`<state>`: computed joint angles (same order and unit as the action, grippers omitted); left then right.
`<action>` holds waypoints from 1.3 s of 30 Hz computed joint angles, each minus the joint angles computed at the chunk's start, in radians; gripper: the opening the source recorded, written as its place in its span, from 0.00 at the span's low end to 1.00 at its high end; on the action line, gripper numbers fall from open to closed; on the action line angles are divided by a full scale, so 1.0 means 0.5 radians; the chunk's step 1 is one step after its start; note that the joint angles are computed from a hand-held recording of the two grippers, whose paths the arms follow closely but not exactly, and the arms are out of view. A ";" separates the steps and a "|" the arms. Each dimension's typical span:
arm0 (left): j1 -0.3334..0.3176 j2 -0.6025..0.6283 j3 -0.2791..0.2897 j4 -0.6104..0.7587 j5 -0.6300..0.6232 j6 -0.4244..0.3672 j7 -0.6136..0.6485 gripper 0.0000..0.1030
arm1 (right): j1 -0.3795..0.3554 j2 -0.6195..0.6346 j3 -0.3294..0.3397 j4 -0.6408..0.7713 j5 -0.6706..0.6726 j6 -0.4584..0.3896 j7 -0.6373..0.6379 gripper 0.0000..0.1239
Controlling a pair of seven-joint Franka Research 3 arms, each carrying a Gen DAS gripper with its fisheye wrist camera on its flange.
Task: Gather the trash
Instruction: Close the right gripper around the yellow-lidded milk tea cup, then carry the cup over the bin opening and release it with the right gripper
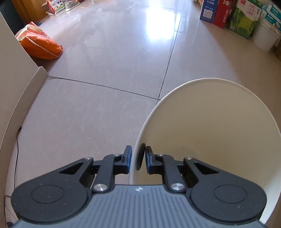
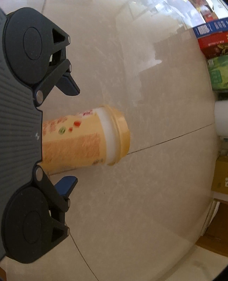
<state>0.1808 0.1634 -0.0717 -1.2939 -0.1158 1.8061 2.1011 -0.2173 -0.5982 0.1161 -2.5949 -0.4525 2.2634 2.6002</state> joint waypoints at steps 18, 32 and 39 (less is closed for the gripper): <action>-0.002 0.043 -0.008 0.081 0.013 -0.068 -0.021 0.13 | 0.148 0.047 -0.025 0.044 0.204 -0.096 0.093 0.60; 0.037 0.187 -0.038 0.333 -0.028 -0.278 0.036 0.11 | 0.575 0.004 0.148 0.724 0.607 -0.604 -0.376 0.60; 0.037 0.232 -0.048 0.399 0.000 -0.322 0.138 0.11 | 0.772 0.400 0.261 1.410 0.602 -0.658 -0.553 0.60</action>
<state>0.1995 0.2793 -0.0959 -1.0941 -0.1160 1.6452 2.1699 0.1688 -0.3981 0.2467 -1.8901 -0.1516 1.9346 2.3238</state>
